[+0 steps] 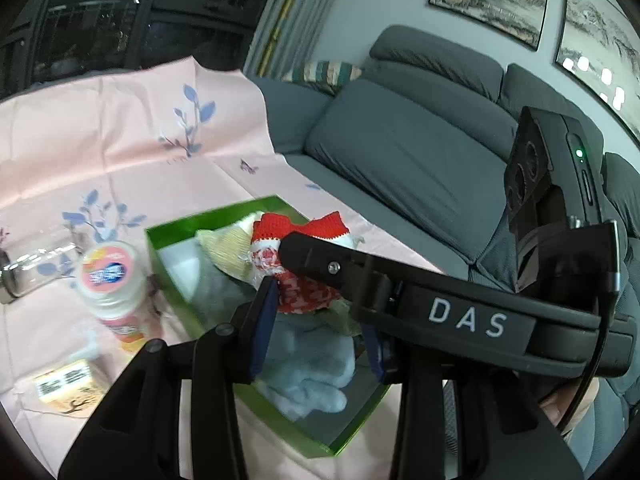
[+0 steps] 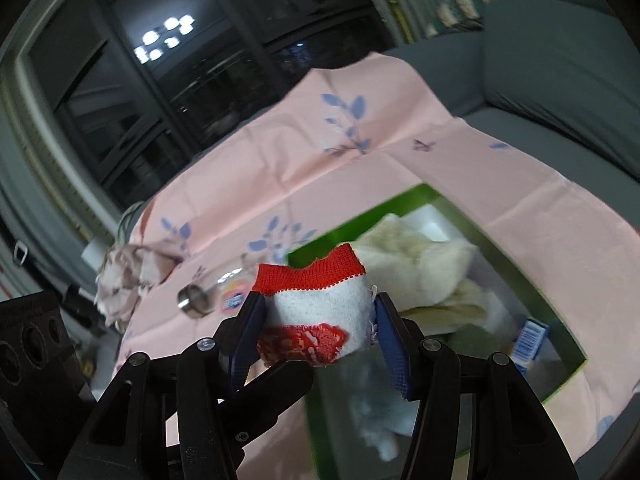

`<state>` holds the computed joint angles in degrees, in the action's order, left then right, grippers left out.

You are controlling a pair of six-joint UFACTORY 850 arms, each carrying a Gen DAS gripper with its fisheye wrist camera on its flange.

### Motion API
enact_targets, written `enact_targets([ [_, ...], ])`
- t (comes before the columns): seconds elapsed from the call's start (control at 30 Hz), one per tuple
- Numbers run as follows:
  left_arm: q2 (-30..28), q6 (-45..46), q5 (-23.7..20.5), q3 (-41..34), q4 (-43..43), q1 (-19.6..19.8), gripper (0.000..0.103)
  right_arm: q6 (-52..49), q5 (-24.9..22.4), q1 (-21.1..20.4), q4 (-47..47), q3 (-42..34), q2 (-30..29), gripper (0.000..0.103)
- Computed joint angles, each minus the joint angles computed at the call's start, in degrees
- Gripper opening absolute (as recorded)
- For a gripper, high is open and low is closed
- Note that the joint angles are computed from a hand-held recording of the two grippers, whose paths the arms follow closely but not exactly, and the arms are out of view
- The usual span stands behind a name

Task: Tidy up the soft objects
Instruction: 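Carry the sock bundle with the right gripper over the green box, then open the right gripper to drop the sock bundle into the box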

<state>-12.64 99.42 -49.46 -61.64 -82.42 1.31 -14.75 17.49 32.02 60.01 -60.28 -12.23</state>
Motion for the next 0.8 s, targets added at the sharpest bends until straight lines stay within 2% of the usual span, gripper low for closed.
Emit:
enact_targets([
  [0.33, -4.0, -7.3, 3.3, -3.4, 5.8, -4.0, 0.037, -0.3, -1.0, -3.2, 5.4, 0.8, -1.5, 0.058],
  [0.53, -4.8, -12.2, 8.2, -4.0, 9.0, -5.4, 0.039, -8.7, -2.9, -4.1, 15.2, -1.0, -3.7, 0.058],
  [0.63, -4.3, -11.7, 7.8, -3.4, 8.8, -4.9, 0.040, -16.0, -1.7, -3.7, 22.2, -1.8, -4.3, 0.058],
  [0.7, -3.3, -10.9, 7.6, -2.5, 7.9, -4.1, 0.048, -17.8, -1.3, -3.3, 23.3, -1.9, -4.0, 0.060],
  [0.8, -2.3, -10.6, 7.6, -1.8, 6.9, -3.0, 0.058, -21.9, -0.2, -2.8, 27.1, -2.2, -3.6, 0.074],
])
